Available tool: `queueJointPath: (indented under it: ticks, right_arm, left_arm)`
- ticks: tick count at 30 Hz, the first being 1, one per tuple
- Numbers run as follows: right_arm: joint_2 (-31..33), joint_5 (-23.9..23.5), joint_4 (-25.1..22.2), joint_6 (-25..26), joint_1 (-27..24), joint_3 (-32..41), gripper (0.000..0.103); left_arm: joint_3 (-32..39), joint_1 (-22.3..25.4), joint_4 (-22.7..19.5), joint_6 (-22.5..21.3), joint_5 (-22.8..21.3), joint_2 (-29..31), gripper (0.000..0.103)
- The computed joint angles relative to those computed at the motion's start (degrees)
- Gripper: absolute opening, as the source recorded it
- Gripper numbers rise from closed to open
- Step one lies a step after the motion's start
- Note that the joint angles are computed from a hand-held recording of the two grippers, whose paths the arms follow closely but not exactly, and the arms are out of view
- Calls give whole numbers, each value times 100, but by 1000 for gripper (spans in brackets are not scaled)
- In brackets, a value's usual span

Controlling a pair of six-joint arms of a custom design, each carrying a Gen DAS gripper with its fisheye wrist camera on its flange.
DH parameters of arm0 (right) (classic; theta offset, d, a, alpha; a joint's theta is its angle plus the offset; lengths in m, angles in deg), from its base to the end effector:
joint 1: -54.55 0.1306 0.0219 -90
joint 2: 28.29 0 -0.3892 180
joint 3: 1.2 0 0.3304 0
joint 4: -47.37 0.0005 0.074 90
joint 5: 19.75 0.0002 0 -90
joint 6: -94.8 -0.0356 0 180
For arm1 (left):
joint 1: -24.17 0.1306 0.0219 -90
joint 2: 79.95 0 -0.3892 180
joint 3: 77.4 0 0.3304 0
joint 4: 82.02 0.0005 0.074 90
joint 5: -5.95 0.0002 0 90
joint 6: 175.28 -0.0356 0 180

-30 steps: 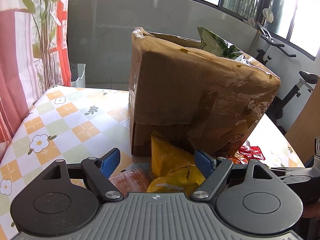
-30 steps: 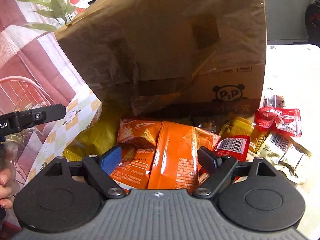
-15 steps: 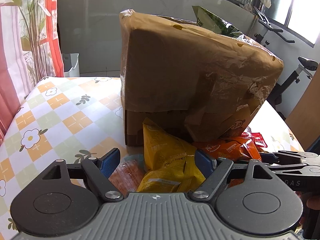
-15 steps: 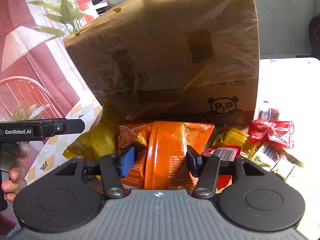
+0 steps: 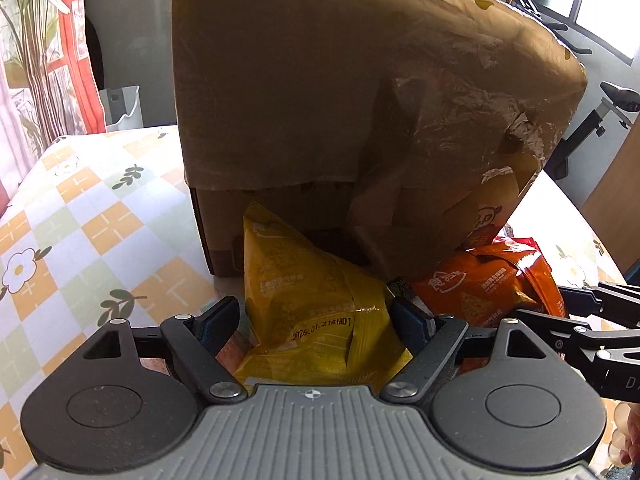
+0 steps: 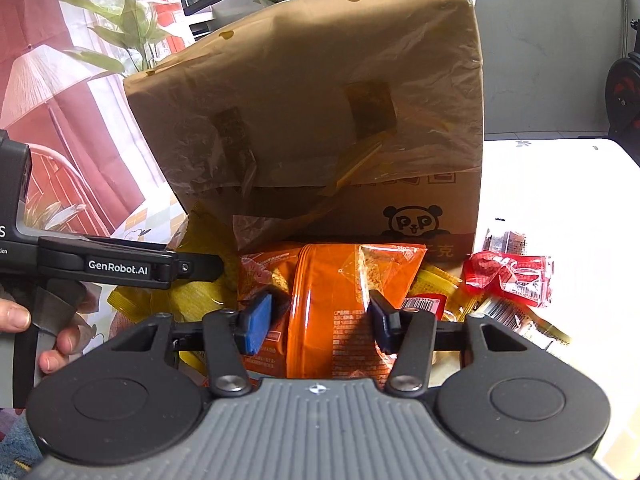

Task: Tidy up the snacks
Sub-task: 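Lift the yellow bag with the left gripper while the right gripper lifts the orange bag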

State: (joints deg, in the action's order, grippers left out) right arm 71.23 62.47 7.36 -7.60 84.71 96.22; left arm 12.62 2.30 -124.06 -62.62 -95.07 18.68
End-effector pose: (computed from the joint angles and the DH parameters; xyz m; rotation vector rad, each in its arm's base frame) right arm 0.4279 0.2536 0.4289 -0.4341 2.3172 0.5291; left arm 0.4440 -0.1714 0.3816 -0.1007 2.4337 -0.1125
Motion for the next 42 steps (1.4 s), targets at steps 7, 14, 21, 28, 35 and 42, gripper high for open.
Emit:
queueJointPath:
  ticks: [7,14,21,28,35,42]
  right_arm:
    - [-46,-162,77,-209,-22,-65,53]
    - [-269,-309,424,-269,-66,-255,52]
    - [-457,-337,585,-411,-150,-437,52]
    - [-692,-514,905,-617,-311,-667,52]
    - [-946,-509,1218,-763,-449,-828,52]
    - [-1162,-348,1525,-757,-504,-797,52]
  left_arm:
    - [-601,-71,561,595,-148,-469,67]
    - [-1116,-316,862,489,-870,-1228,66]
    - [-1273,-447,810,824,-1675,-1561,66]
    - [-1158,-375,694,898,-1962,-1778,66]
    - [-1028,-394,627,823,-2147,-1848,66]
    - [-822,-400,704,608,-2137,-1877,66]
